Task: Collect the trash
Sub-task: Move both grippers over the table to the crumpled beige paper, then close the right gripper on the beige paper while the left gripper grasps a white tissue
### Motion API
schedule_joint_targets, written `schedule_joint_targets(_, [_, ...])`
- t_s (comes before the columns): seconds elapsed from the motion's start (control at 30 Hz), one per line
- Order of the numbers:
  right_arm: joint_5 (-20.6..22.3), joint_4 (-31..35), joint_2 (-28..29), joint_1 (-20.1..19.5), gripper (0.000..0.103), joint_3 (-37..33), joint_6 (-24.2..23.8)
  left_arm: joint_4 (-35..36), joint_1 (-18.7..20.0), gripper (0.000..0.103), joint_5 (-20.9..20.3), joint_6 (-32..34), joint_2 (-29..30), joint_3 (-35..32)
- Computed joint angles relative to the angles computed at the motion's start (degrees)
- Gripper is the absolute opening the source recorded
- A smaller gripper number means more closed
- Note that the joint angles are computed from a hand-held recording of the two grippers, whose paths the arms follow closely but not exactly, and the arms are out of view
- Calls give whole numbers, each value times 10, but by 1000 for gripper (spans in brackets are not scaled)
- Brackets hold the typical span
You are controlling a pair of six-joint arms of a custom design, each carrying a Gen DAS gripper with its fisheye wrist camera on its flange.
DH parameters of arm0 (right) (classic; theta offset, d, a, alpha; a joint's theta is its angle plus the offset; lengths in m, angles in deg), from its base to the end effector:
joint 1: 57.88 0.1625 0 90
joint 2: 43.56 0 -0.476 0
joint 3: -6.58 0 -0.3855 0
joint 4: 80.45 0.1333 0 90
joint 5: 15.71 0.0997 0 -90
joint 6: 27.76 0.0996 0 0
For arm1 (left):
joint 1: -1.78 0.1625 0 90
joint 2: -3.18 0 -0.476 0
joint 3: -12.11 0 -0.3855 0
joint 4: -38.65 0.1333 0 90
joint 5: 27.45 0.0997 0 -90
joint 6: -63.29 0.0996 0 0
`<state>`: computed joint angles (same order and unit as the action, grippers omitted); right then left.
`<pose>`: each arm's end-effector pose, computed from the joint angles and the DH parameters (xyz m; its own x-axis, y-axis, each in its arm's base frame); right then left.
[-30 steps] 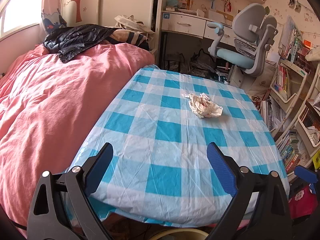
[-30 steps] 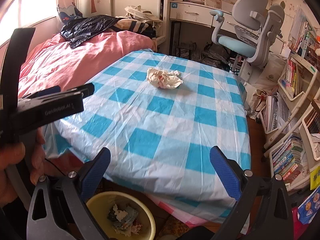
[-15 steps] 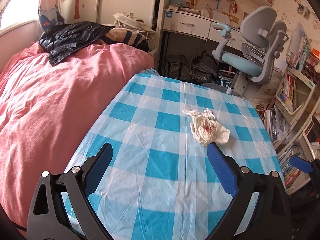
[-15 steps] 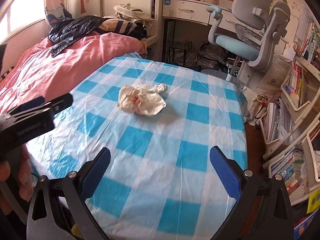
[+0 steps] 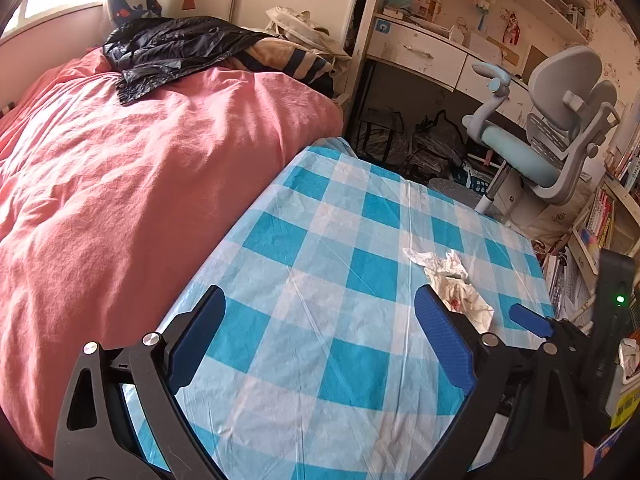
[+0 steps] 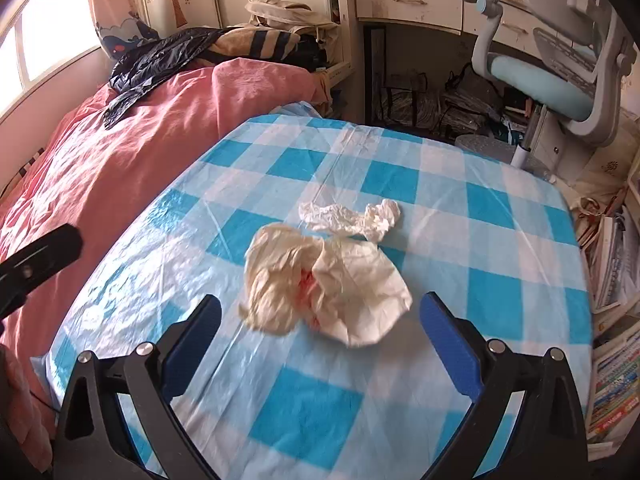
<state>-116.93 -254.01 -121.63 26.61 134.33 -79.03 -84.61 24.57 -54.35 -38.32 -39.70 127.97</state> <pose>0.0668 -0.4938 0.3088 -0.6665 -0.5182 0.5359 -0.7037 0.6747 -0.2228 -0.3837 -0.4022 0.0194 -0.7651 -0.4202 -0.4879 0.2003 0.5649 -0.8005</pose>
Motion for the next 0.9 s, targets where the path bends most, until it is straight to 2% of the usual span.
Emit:
schedule_joint_targets(0.03, [9,12,7,-5,94,-10,4,-5,4,92,0,8,0,-1])
schedule_joint_targets(0.07, [20,35,11,-10,80,-20,9,-11,10,92,0,19,1,-3])
schedule_joint_targets(0.1, [33,81,13,-19,62,-38,21,-20,14,92,0,29,3,-5])
schedule_joint_targets(0.13, [32,116,15,-23,37,-50,35,-33,20,92,1,45,5,-8])
schedule_joint_targets(0.2, [43,145,9,-33,34,-56,38,-59,31,92,2,79,13,-14])
schedule_joint_targets(0.27, [29,175,-6,-30,23,-60,28,-86,43,92,2,119,26,-27])
schedule_joint_targets(0.37, [11,221,-48,-30,23,-60,23,-147,62,92,0,200,55,-54])
schedule_joint_targets(0.43, [-5,240,-77,-34,23,-55,3,-208,76,92,-13,280,80,-77])
schedule_joint_targets(0.5, [-11,255,-100,-45,23,-52,-12,-239,86,92,-19,341,105,-105])
schedule_joint_targets(0.63, [-11,303,-100,-67,23,-76,10,-268,115,92,-35,457,163,-185])
schedule_joint_targets(0.8, [-22,315,-81,-67,26,-88,4,-241,150,92,-64,507,224,-289])
schedule_joint_targets(0.9, [-31,303,-72,-64,35,-91,-8,-208,160,92,-64,513,247,-333])
